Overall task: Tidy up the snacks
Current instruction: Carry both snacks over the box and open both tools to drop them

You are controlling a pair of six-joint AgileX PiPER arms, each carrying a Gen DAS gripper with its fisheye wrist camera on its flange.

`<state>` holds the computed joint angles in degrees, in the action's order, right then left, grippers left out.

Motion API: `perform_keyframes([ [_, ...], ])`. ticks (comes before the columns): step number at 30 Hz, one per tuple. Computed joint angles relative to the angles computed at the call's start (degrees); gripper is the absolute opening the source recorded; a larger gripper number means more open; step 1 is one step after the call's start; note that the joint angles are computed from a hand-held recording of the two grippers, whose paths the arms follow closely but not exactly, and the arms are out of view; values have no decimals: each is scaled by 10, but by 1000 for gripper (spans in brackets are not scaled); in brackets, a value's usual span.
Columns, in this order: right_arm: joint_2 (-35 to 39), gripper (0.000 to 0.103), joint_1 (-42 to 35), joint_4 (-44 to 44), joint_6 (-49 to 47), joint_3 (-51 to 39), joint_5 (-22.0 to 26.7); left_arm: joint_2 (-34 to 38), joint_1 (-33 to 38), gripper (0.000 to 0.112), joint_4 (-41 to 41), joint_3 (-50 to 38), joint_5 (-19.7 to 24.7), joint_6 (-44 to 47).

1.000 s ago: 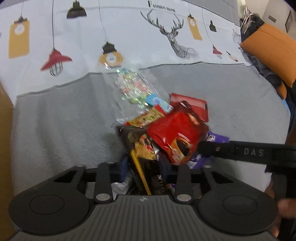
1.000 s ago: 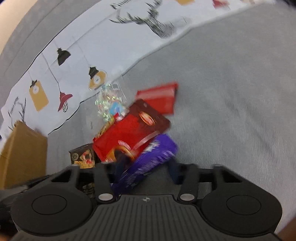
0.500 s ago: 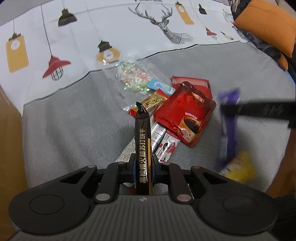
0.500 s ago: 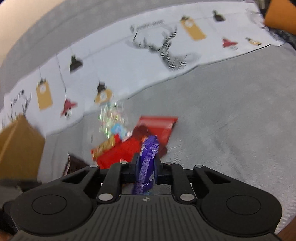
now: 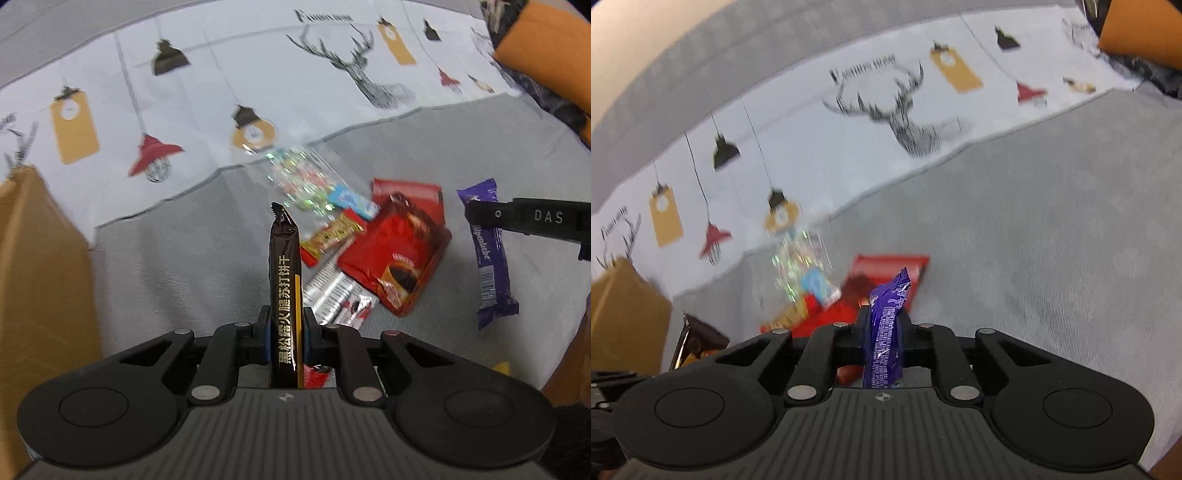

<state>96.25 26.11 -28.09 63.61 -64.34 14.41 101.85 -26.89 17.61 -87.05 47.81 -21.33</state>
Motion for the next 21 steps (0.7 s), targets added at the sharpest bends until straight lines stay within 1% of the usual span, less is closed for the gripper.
perform_keyframes([
  [1, -8, 14, -3, -11, 20, 7, -13, -4, -2, 16, 1, -11, 18, -1],
  [2, -16, 14, -5, -44, 61, 13, -27, -11, -3, 16, -8, -23, 38, 8],
  [3, -24, 14, -4, -99, 118, 23, -41, -22, -5, 16, -11, -24, 48, 6],
  [4, -34, 14, 2, -157, 174, 30, -43, -39, -8, 16, -7, -19, 53, -5],
  [5, -45, 14, 12, -214, 228, 33, -33, -56, -13, 16, 1, -14, 62, -16],
  [6, -57, 14, 26, -271, 281, 35, -18, -79, -16, 16, 6, -4, 70, -28],
  [8, -88, 14, 74, -386, 380, 40, 39, -122, -18, 16, 1, 15, 81, -42],
  [9, -96, 14, 104, -436, 432, 44, 75, -147, -21, 16, 5, 28, 90, -52],
  [10, -104, 14, 134, -463, 466, 48, 107, -170, -24, 16, 12, 41, 99, -59],
  [11, -112, 14, 169, -467, 478, 51, 130, -195, -28, 16, 21, 55, 106, -65],
  [13, -117, 14, 229, -444, 454, 37, 168, -240, -30, 16, 30, 77, 123, -65],
  [16, -120, 14, 311, -415, 432, 8, 207, -317, -30, 16, 50, 108, 147, -62],
  [17, -118, 14, 343, -417, 439, -7, 233, -342, -26, 16, 52, 116, 153, -52],
  [19, -109, 14, 388, -409, 429, -47, 268, -396, -5, 16, 48, 127, 161, -36],
  [20, -101, 14, 407, -406, 420, -73, 277, -420, 21, 16, 34, 125, 164, -22],
  [21, -92, 14, 425, -402, 404, -103, 292, -440, 62, 16, 0, 122, 162, 11],
])
